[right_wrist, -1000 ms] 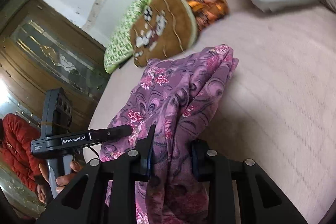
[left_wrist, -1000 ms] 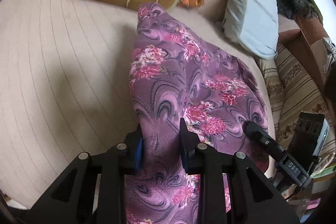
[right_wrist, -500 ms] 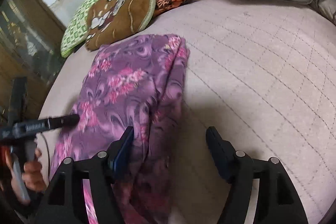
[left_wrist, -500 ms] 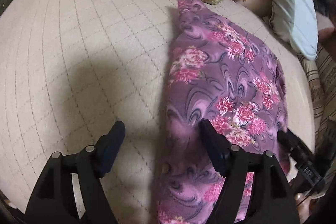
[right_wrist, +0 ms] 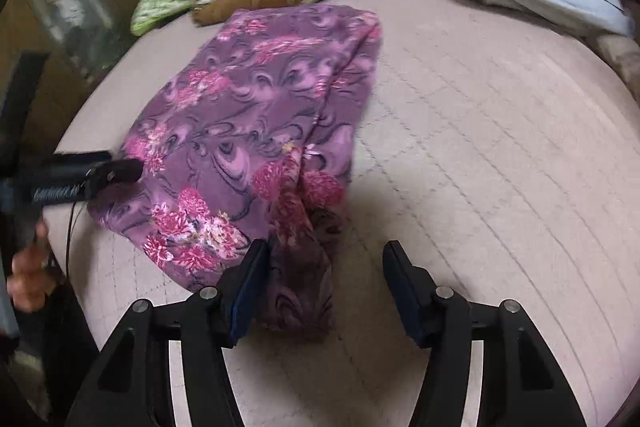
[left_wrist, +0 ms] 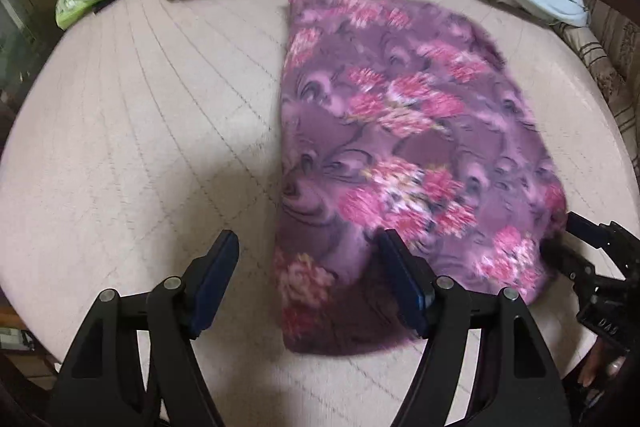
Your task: Fold small clothes
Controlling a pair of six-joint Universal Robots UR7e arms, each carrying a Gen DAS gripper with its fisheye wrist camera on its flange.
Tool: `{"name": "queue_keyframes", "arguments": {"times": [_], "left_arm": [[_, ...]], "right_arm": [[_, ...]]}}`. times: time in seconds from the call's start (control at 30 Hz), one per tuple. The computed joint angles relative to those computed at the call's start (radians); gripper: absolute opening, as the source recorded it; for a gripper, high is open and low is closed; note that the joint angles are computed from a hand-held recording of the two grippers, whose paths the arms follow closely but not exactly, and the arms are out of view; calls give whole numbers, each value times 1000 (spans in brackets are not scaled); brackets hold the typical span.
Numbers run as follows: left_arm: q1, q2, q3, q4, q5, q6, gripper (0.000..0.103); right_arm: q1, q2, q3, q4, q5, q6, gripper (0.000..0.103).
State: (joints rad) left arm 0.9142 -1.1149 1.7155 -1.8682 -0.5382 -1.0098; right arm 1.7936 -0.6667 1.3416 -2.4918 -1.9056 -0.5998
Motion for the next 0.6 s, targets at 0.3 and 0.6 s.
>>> {"name": "queue_keyframes", "arguments": {"times": [0.3, 0.6], "left_arm": [[-126, -23, 79, 226, 88, -228, 83], [-219, -16, 120, 279, 78, -259, 83]], "right_arm": [[-8, -107, 179, -122, -219, 34, 102], [26, -260, 336, -170, -180, -43, 103]]}}
